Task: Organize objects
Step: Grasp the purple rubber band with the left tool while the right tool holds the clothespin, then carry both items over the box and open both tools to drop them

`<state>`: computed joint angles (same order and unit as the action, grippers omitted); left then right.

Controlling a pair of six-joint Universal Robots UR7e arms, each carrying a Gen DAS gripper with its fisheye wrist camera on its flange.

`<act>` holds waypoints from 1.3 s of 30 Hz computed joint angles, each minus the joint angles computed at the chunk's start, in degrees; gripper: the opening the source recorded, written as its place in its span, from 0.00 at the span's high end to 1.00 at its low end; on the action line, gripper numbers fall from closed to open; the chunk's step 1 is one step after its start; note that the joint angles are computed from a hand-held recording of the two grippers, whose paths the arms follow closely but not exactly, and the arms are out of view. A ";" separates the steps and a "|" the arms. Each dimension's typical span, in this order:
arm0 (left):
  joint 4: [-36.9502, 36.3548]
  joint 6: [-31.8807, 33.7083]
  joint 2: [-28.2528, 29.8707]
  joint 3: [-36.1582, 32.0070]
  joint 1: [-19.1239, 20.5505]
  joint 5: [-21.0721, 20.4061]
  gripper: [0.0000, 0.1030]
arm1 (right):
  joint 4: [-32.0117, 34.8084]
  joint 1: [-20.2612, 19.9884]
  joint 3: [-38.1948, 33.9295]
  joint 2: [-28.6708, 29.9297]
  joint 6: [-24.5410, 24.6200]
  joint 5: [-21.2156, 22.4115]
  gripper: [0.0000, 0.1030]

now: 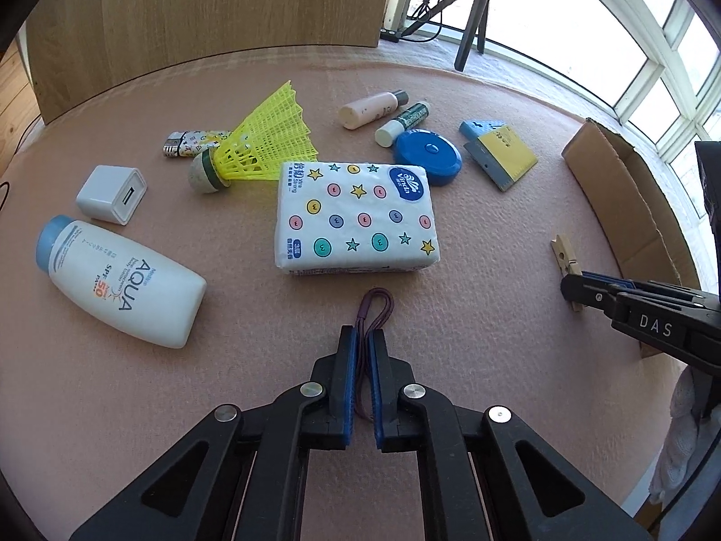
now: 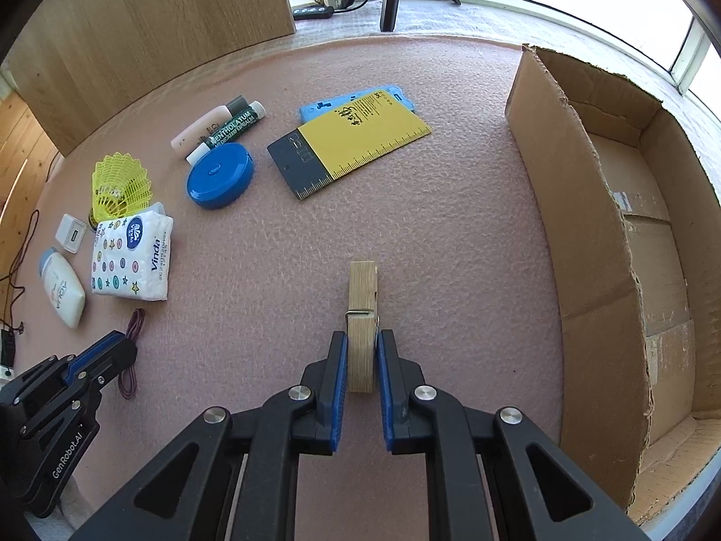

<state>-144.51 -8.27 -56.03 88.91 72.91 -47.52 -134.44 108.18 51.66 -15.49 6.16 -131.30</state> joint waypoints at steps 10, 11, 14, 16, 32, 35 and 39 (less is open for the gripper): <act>-1.31 -0.84 -1.93 2.37 -0.93 -2.48 0.97 | -7.86 -0.66 10.94 -6.51 -0.42 7.83 0.89; -1.61 -0.85 -2.04 2.45 -1.06 -2.79 0.97 | -8.84 -0.50 12.12 -7.28 -0.75 8.01 0.89; -2.02 -0.41 -2.17 2.53 -1.67 -3.34 0.97 | -11.09 0.16 14.47 -8.90 -1.92 7.50 0.89; -2.06 -0.40 -2.14 2.43 -2.08 -3.59 0.97 | -12.86 0.74 16.48 -10.30 -2.59 7.35 0.89; -5.10 5.07 -2.20 -0.54 -6.56 -4.13 0.98 | -22.62 1.96 23.52 -17.60 -6.06 4.54 0.89; -5.32 6.87 -0.28 -3.51 -7.72 -5.70 0.98 | -23.88 1.67 24.45 -18.89 -6.37 3.43 0.89; -5.05 9.47 3.40 -8.23 -9.06 -7.79 0.98 | -26.13 1.17 26.03 -20.58 -7.19 1.20 0.89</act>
